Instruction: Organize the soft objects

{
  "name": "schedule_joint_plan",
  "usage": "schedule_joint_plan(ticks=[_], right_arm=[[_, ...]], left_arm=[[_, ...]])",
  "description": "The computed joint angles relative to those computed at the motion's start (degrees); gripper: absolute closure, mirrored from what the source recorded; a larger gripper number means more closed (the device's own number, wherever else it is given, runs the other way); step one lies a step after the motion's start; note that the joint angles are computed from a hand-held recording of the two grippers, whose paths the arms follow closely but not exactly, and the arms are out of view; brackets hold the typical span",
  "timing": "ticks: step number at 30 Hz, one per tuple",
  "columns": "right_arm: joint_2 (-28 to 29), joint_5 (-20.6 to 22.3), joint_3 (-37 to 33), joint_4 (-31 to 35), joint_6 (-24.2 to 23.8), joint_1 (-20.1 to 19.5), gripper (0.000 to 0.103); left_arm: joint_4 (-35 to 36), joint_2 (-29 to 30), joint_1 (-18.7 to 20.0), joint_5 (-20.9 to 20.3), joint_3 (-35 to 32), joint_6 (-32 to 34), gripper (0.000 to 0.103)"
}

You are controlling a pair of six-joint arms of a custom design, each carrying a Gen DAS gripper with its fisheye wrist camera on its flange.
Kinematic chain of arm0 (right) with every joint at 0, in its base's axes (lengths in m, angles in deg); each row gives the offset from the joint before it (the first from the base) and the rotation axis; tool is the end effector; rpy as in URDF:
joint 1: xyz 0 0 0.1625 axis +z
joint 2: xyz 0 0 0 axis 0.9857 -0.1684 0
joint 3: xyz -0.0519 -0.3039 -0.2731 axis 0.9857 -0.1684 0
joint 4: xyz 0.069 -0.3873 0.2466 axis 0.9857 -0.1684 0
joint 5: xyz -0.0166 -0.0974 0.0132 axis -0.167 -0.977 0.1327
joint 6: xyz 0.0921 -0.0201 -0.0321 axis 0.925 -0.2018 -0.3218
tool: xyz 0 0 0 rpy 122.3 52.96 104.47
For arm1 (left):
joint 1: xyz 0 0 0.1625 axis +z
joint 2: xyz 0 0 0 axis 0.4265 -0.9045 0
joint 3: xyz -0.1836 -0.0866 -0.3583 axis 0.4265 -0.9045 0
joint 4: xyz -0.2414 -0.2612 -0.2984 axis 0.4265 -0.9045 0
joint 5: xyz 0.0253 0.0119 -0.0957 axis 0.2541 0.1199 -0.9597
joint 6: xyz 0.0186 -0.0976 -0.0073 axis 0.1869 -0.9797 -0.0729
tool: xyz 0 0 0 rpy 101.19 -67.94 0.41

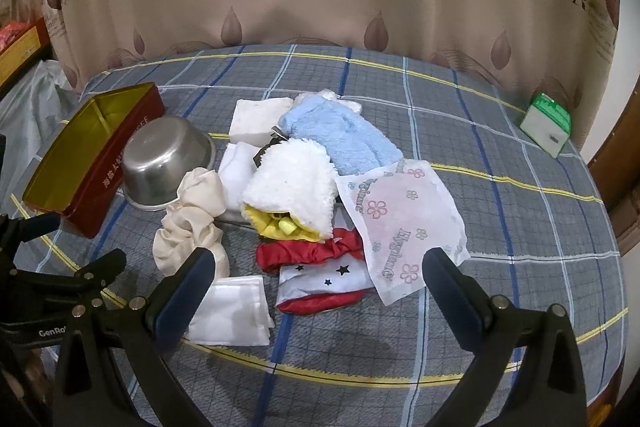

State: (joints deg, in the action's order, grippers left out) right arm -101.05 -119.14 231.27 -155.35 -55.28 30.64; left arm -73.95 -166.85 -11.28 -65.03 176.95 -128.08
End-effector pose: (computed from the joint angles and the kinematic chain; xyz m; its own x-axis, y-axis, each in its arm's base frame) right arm 0.1546 -0.2385 0.0736 -0.6665 -0.0664 0.7426 -0.4854 0.7946 -0.3647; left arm -0.1253 -0.2346 0.0824 -0.6342 0.0394 -0.7721 0.4075 0.8658 -0.2905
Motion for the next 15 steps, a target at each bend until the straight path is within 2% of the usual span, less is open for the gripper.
schedule_joint_plan(ticks=[15], right_arm=[[0.1, 0.1, 0.1, -0.3, 0.0, 0.0, 0.0]], left_arm=[[0.2, -0.5, 0.2, 0.2, 0.0, 0.0, 0.0]])
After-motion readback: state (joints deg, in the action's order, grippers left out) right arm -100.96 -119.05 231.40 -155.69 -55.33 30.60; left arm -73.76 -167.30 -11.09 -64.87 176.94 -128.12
